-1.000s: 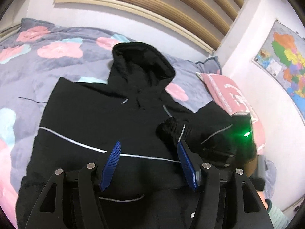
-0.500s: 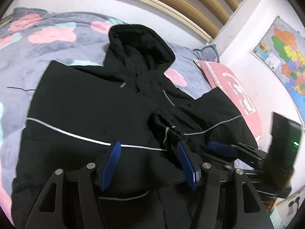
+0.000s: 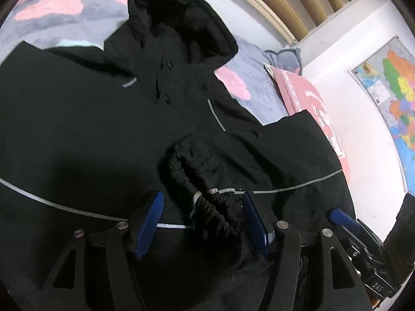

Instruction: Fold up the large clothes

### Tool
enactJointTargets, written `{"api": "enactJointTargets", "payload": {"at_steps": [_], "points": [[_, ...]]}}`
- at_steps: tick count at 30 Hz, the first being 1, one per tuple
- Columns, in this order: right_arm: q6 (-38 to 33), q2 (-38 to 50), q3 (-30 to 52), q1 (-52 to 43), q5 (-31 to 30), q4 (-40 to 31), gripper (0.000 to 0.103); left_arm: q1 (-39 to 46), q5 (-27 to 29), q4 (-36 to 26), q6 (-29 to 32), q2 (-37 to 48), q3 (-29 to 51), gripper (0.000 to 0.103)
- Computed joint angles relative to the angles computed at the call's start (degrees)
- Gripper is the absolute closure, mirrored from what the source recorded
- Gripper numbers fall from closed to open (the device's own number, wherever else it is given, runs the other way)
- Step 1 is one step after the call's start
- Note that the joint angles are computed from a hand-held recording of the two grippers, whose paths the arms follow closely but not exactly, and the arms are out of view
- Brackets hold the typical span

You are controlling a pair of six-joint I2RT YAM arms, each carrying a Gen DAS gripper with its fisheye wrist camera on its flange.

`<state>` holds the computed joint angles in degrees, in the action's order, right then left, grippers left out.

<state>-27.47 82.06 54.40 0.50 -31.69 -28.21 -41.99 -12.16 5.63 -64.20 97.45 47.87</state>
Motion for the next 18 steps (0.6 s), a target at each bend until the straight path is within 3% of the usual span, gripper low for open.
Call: {"api": "enactJointTargets", "payload": {"at_steps": [4, 7, 8, 9, 10, 13, 18], "points": [[-0.1, 0.7, 0.4, -1.3, -0.3, 0.2, 0.051, -0.2, 0.2, -1.0, 0.3, 3.8, 3.5, 0.038], [0.8, 0.9, 0.8, -1.3, 0.1, 0.1, 0.051, -0.5, -1.1, -5.8, 1.6, 6.4, 8.1, 0.039], [1.1, 0.8, 1.1, -1.5, 0.2, -0.1, 0.051, -0.7, -1.7, -8.6, 2.7, 7.0, 10.0, 0.065], [1.1, 0.1, 1.0, -1.8, 0.2, -0.5, 0.051, -0.8, -2.0, -11.8, 4.5, 7.4, 12.0, 0.076], [1.0, -0.1, 1.3, -2.1, 0.3, -0.7, 0.051, -0.7, -2.3, -13.1, 5.5, 7.0, 12.4, 0.076], [0.4, -0.5, 2.7, -3.7, -0.5, -1.9, 0.051, -1.0, -6.6, -15.6, 6.7, 1.3, 9.4, 0.077], [3.7, 1.8, 6.0, -3.0, 1.7, -1.8, 0.051, 0.2, -11.6, -19.0, 6.4, -15.6, -0.7, 0.078]]}}
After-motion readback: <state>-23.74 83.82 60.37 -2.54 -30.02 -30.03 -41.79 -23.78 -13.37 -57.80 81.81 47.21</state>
